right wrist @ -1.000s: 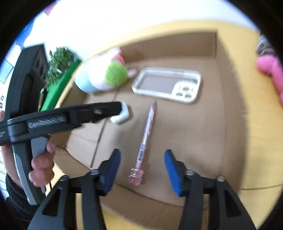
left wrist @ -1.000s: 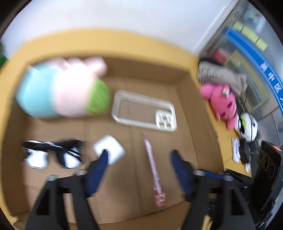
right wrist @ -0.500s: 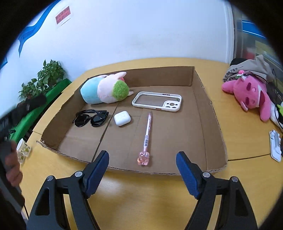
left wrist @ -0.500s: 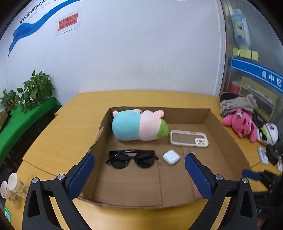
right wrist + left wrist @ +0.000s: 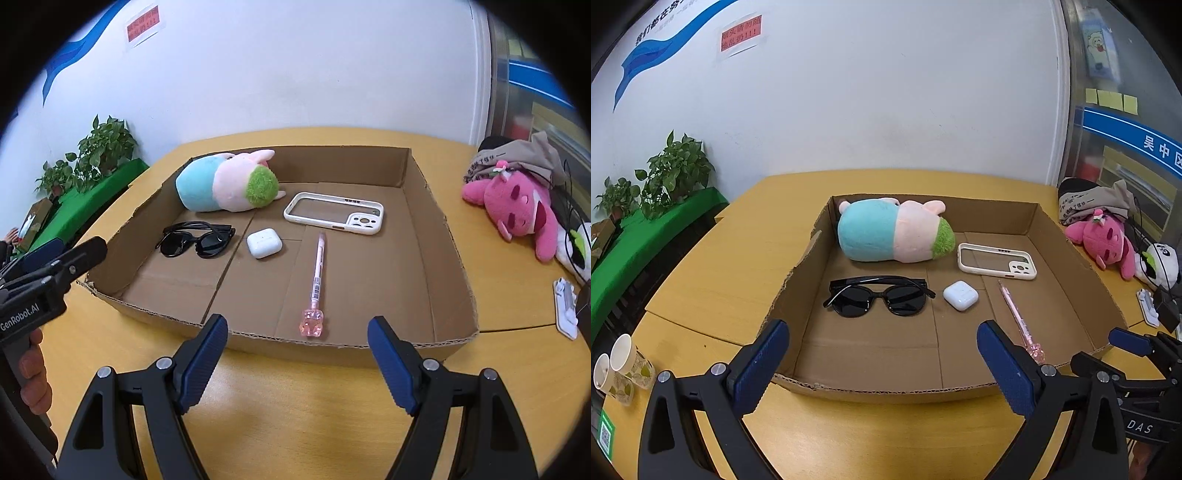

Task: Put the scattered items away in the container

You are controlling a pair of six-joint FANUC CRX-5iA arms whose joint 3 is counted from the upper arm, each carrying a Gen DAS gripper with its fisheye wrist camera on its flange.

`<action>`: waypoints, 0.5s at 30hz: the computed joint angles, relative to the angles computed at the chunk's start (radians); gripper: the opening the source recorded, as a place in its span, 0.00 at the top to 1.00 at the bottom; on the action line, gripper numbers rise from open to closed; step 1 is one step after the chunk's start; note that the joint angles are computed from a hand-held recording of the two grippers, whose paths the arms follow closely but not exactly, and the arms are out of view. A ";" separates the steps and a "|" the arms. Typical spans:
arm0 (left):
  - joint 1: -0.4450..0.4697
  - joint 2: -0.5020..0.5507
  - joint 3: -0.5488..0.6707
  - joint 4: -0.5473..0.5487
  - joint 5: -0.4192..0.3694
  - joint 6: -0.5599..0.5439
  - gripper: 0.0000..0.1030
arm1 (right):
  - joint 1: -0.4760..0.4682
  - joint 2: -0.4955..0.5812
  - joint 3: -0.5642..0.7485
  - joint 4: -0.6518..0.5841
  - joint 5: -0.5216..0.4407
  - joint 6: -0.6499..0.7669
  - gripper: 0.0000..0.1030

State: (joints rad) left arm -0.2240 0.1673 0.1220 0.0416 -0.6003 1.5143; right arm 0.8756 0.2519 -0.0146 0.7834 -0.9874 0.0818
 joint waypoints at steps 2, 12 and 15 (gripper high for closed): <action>-0.008 0.004 0.012 -0.024 -0.013 0.025 0.00 | -0.001 0.002 0.004 0.000 -0.003 0.005 0.24; -0.019 0.023 0.028 -0.006 -0.046 0.009 0.00 | -0.009 0.002 0.003 -0.032 -0.009 0.020 0.24; -0.025 0.023 0.029 -0.014 -0.042 0.007 0.00 | -0.008 0.001 0.000 -0.030 -0.013 0.021 0.24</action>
